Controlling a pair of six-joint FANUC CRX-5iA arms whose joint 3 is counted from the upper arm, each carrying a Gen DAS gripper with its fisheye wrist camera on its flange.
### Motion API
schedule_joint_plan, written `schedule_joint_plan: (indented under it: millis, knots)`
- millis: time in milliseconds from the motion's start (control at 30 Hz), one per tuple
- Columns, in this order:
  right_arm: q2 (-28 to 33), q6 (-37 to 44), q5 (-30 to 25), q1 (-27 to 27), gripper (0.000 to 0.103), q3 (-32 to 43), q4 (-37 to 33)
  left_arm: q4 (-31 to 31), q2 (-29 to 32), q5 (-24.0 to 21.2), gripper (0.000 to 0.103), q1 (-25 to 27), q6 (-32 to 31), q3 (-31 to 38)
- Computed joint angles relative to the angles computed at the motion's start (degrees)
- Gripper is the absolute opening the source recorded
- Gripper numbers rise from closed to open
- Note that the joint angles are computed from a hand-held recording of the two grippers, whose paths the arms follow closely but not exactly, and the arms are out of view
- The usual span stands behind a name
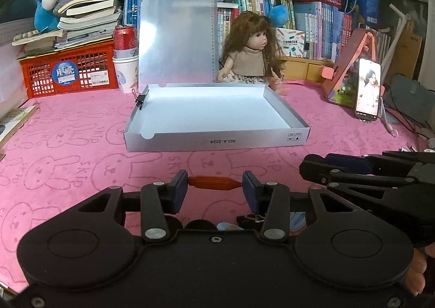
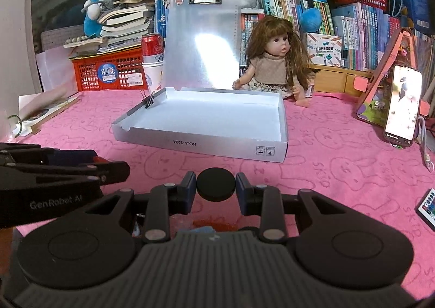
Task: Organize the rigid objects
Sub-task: 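Carry the orange stick and black disc over the white box with both tools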
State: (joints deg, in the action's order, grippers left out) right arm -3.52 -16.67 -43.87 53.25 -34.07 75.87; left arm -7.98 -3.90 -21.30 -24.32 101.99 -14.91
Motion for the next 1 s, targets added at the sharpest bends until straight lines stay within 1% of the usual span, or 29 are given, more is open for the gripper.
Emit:
schedule_joint_plan:
  millis: [400, 700, 800, 867, 933, 1000]
  knots:
    - [1.36, 1.59, 0.88, -1.35, 0.037, 1.75, -1.36, 1.46, 2.61, -0.89, 0.042, 0.63, -0.77, 2.55]
    - [2.11, 2.41, 1.60, -2.27, 0.037, 2.77, -1.80, 0.16, 4.38, -1.69, 0.042, 0.74, 0.62, 5.14]
    - [2.35, 5.01, 3.03, -3.44, 0.037, 3.81, -2.86, 0.86, 5.68, -2.47, 0.042, 1.00, -1.25, 6.78]
    - [2.73, 7.96, 4.24, -4.61, 0.037, 5.50, -5.43, 1.77, 7.32, -3.79, 0.042, 1.51, -3.11, 9.12]
    - [3.35, 11.10, 5.31, -6.00, 0.037, 7.49, -7.99, 3.64, 9.18, -5.50, 0.042, 2.30, -4.44, 11.78]
    - [4.46, 14.65, 5.48, -7.11, 0.037, 9.87, -10.82, 7.41, 11.32, -7.18, 0.042, 3.44, -7.39, 14.26]
